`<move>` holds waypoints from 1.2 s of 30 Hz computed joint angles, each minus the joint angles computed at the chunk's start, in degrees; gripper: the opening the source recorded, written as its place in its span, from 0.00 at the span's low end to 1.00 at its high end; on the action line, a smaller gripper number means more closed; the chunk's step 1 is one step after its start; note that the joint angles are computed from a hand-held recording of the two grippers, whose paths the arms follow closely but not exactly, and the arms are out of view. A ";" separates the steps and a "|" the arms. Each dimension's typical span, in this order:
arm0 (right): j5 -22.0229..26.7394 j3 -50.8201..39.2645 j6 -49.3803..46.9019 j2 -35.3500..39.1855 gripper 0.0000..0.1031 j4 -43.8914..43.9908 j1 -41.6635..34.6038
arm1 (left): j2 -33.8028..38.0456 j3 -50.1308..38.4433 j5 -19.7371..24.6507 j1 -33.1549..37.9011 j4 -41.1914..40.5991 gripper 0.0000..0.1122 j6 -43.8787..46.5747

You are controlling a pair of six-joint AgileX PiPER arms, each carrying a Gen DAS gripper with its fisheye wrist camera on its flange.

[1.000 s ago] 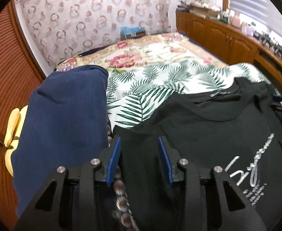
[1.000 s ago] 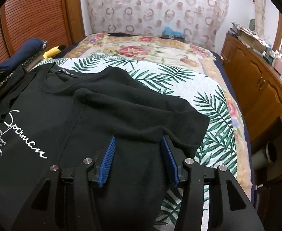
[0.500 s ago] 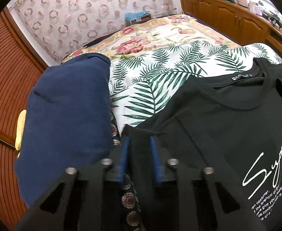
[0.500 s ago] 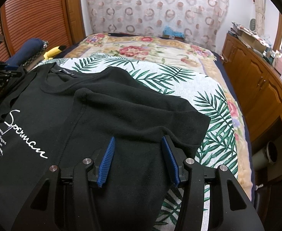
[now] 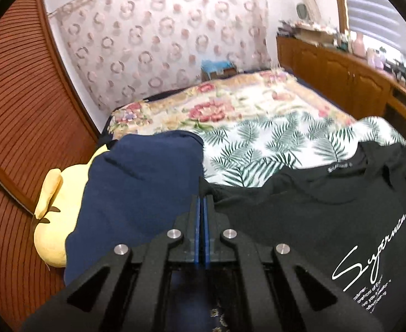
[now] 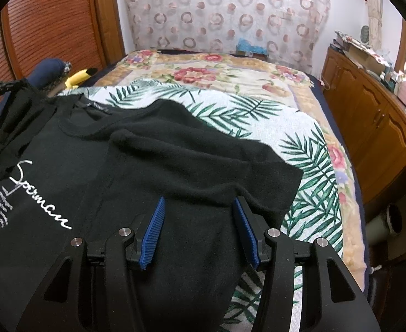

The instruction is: Fold small clothes

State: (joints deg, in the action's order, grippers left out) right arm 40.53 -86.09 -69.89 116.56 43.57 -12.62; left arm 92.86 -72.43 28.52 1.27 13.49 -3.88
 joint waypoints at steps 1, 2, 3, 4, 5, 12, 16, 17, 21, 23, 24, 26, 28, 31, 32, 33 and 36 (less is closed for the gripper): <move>0.48 -0.66 0.78 0.03 0.52 -0.25 -0.33 | -0.53 0.51 -0.47 0.53 -1.43 0.00 1.33; 0.74 -1.24 1.57 -0.02 0.52 -0.50 -0.62 | -0.82 1.02 -1.08 0.89 -2.64 0.00 2.30; 0.76 -1.63 2.16 -0.12 0.53 -0.74 -0.86 | -1.34 1.80 -1.80 1.42 -4.46 0.00 3.82; 0.85 -2.36 3.00 -0.08 0.53 -1.42 -1.12 | -1.85 2.61 -2.34 1.74 -5.99 0.00 5.10; 0.89 -2.97 3.96 0.07 0.53 -2.31 -1.22 | -2.45 3.81 -3.12 1.43 -5.97 0.00 4.71; 4.52 -10.75 10.89 4.54 0.53 -7.56 -2.85 | -5.32 8.05 -6.18 1.08 -11.06 0.00 8.92; 4.73 -13.54 14.19 6.55 0.53 -10.09 -2.79 | -6.62 9.75 -7.00 0.83 -12.25 0.00 10.41; 4.91 -14.31 14.67 7.04 0.53 -10.37 -3.00 | -6.79 10.05 -7.21 0.75 -12.33 0.00 10.54; 6.88 -17.98 16.60 9.29 0.54 -10.51 -3.11 | -7.82 11.56 -8.06 0.97 -14.63 0.00 12.60; 7.49 -19.43 17.14 10.14 0.54 -10.48 -2.82 | -8.53 12.27 -8.26 0.85 -15.01 0.00 12.76; 7.70 -20.03 17.17 10.47 0.54 -10.55 -2.55 | -8.94 12.61 -8.34 0.65 -14.81 0.00 12.46; 7.22 -20.13 17.23 10.53 0.54 -11.35 -1.76 | -9.63 13.20 -8.50 0.44 -14.74 0.00 12.38; 6.02 -19.37 17.07 10.16 0.53 -12.40 -0.73 | -10.34 13.54 -8.38 0.21 -14.59 0.00 12.25; 5.77 -18.61 15.55 9.79 0.41 -11.87 -0.13 | -11.32 14.16 -8.28 -0.52 -13.27 0.00 10.81; 6.10 -18.72 15.01 9.85 0.39 -11.57 -0.12 | -11.63 14.40 -8.31 -0.61 -13.25 0.00 10.79; 6.67 -18.72 14.16 9.80 0.30 -11.05 -0.06 | -12.10 14.77 -8.35 -0.73 -13.37 0.00 10.89; 6.79 -17.32 11.86 8.93 0.09 -10.06 0.41 | -13.86 16.29 -8.65 -1.40 -12.60 0.00 9.82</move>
State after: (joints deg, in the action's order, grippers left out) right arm 47.32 -103.42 -58.04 125.50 33.51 -12.21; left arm 79.00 -56.14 19.86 -0.13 0.88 5.94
